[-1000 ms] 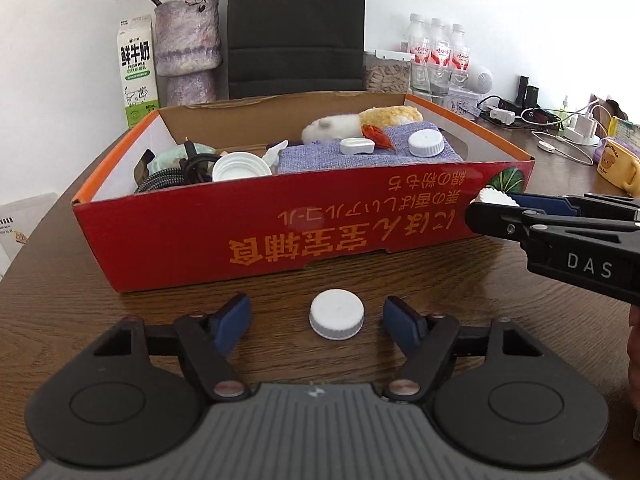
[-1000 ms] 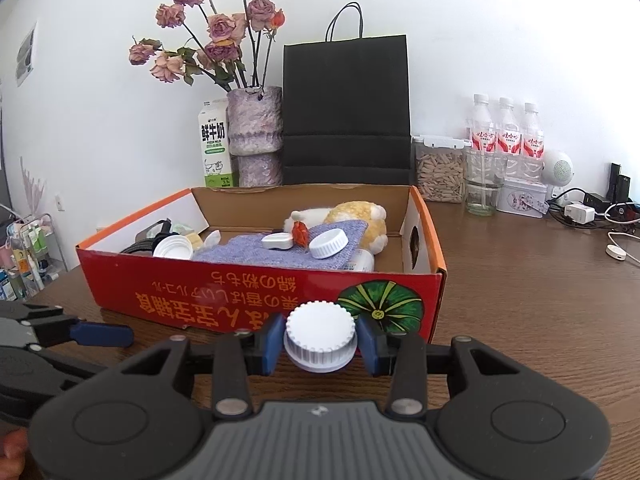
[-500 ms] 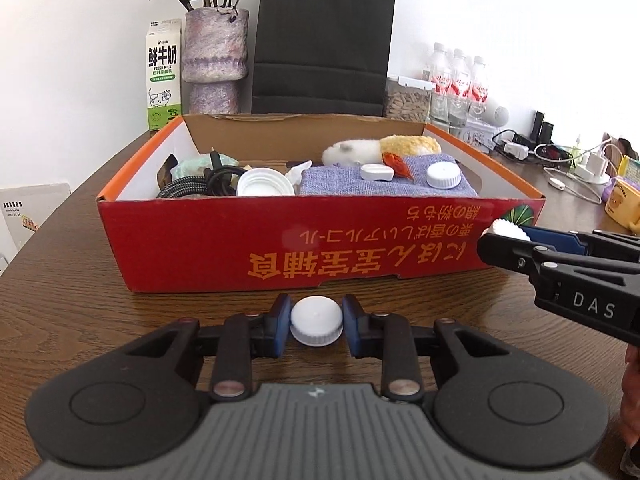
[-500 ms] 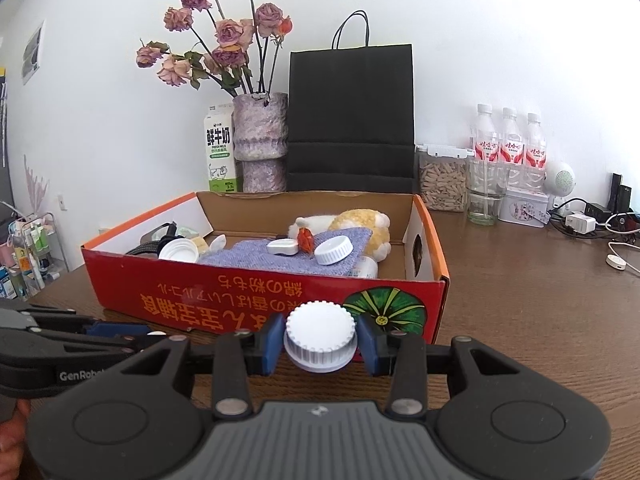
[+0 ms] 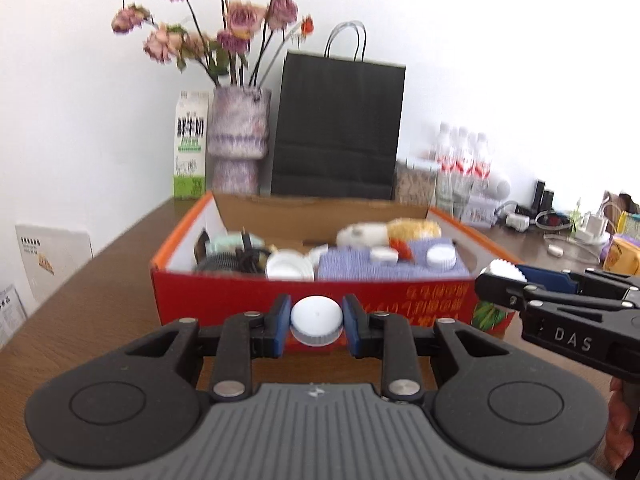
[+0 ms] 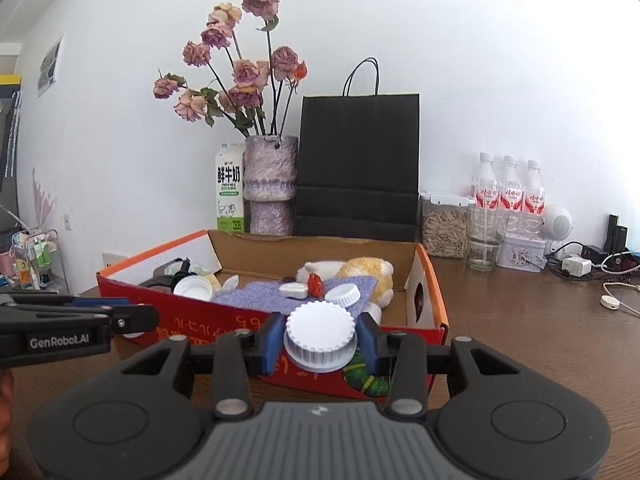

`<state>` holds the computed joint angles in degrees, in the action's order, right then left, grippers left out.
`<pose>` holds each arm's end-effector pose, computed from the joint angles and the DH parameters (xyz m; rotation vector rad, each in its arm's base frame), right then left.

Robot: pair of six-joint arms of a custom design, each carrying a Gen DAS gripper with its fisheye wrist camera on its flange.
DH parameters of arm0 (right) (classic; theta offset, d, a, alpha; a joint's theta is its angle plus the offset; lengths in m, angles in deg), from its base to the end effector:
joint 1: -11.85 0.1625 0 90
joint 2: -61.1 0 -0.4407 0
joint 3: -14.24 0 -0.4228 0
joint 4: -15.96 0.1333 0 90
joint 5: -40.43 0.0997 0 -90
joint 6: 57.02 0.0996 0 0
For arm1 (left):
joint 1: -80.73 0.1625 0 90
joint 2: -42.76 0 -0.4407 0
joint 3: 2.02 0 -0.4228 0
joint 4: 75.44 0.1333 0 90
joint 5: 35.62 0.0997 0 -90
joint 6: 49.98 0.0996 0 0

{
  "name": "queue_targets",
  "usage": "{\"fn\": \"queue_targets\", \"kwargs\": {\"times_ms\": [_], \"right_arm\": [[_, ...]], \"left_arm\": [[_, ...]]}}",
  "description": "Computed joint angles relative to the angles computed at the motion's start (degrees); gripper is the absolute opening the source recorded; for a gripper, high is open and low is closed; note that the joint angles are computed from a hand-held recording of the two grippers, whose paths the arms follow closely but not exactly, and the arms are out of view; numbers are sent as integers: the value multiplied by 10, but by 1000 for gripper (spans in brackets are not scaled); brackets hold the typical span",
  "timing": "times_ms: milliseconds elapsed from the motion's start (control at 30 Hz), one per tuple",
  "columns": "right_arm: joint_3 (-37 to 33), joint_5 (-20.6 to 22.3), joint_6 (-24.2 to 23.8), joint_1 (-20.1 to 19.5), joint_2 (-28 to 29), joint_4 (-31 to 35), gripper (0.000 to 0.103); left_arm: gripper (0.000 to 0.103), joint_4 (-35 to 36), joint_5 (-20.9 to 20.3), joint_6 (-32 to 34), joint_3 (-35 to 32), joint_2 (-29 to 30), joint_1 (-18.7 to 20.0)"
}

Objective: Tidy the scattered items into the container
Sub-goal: 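Carry both white caps over the box and open both grippers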

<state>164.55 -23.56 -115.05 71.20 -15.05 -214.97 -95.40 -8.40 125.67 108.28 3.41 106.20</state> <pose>-0.0223 -0.3849 0.2400 0.8561 -2.0828 1.4086 -0.2928 -0.3852 -0.0559 0.6909 2.1399 -1.4005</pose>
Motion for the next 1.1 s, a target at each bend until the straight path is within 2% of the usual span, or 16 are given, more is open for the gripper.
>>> {"fn": "queue_targets", "kwargs": {"times_ms": [167,333,433,500,567,800,1100], "right_arm": [[-23,-16,19,53,3,-8,39],[-90,-80,54,134,48,-34,39],[-140,-115,85,161,94,-57,39],[-159,-134,100,163,114,-53,39],[-164,-140,88,158,122,-42,39],[-167,-146,93,147,135,-43,39],[-167,-146,89,143,136,-40,39]], "left_arm": [[28,-101,-1,123,7,-41,6],[28,-222,13,244,-7,-57,35],[28,-298,19,287,-16,-47,61],[28,-287,21,271,-31,-34,81],[28,-225,20,240,-54,-26,94],[28,-241,2,261,-54,-18,96],[29,-249,1,293,-58,-5,92]]}}
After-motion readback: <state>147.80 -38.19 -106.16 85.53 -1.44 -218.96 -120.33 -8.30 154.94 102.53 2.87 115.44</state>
